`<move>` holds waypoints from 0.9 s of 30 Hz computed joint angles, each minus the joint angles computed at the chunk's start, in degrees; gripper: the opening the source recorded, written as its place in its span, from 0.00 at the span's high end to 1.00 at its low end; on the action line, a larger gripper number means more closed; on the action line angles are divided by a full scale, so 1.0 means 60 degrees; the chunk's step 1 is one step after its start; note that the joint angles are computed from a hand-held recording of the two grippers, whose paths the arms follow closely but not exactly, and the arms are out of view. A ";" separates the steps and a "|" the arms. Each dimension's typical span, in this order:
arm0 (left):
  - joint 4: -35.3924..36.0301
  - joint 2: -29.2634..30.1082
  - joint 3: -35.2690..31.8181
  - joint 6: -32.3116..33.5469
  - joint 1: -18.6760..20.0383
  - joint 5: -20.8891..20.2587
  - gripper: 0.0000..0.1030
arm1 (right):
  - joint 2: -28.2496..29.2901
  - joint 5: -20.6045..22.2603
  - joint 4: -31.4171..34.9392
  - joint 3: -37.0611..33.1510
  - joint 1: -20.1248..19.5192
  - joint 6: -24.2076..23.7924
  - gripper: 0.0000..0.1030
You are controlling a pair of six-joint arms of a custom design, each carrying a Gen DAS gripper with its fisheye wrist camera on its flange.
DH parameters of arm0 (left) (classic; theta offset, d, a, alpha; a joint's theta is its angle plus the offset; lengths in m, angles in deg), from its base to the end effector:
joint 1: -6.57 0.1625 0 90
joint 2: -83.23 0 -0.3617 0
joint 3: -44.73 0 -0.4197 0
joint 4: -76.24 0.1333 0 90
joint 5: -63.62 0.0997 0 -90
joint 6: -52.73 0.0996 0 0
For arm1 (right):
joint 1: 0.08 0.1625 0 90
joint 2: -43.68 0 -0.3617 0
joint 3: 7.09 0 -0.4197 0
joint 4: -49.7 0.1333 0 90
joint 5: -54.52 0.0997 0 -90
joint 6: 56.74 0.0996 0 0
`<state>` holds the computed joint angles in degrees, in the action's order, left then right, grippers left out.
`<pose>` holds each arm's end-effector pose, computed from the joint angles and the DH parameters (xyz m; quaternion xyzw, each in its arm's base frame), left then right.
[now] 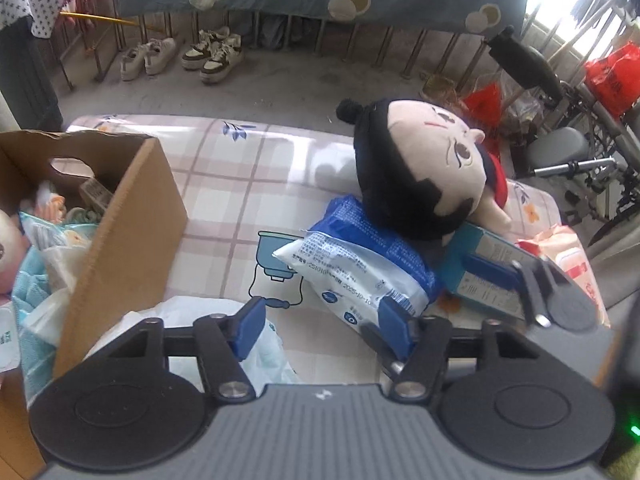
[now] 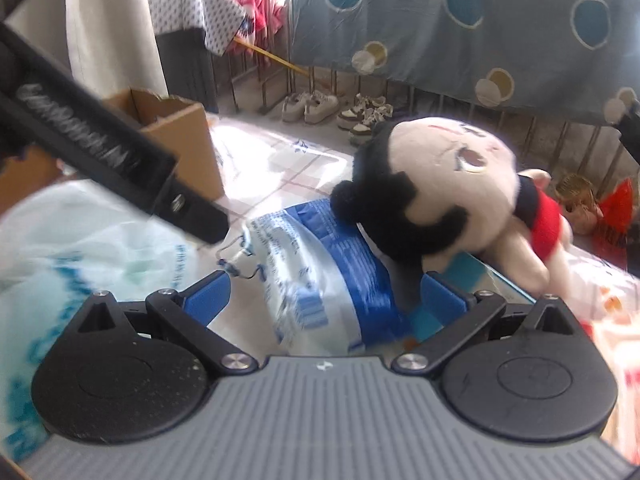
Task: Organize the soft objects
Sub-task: 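Grasp the white blue-dotted wipes pack with the right gripper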
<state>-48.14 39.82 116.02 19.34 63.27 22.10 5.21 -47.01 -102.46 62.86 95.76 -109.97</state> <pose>-0.2327 -0.7329 0.1605 -0.0240 0.9103 -0.2685 0.3140 0.1918 -0.7611 0.1353 0.4499 -0.8479 0.2021 0.1945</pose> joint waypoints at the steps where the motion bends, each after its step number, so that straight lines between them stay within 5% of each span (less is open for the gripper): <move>1: 0.0016 0.0032 -0.0035 0.0030 0.0018 -0.0003 0.42 | 0.0202 -0.0117 0.0085 -0.0225 0.0017 0.0005 0.02; 8: -0.0242 -0.0088 0.0206 0.0098 -0.0062 -0.0112 0.45 | 0.0653 -0.0854 0.0547 -0.0733 0.0150 0.0351 0.38; 16: -0.1259 -0.0938 0.1792 -0.0124 -0.0729 -0.0243 0.42 | -0.0283 -0.1397 0.0597 0.0512 0.0173 0.0871 0.39; 27: -0.3648 -0.2213 0.5110 0.0832 -0.2396 -0.0119 0.35 | -0.3569 -0.1102 -0.0182 0.4499 -0.0424 0.2058 0.40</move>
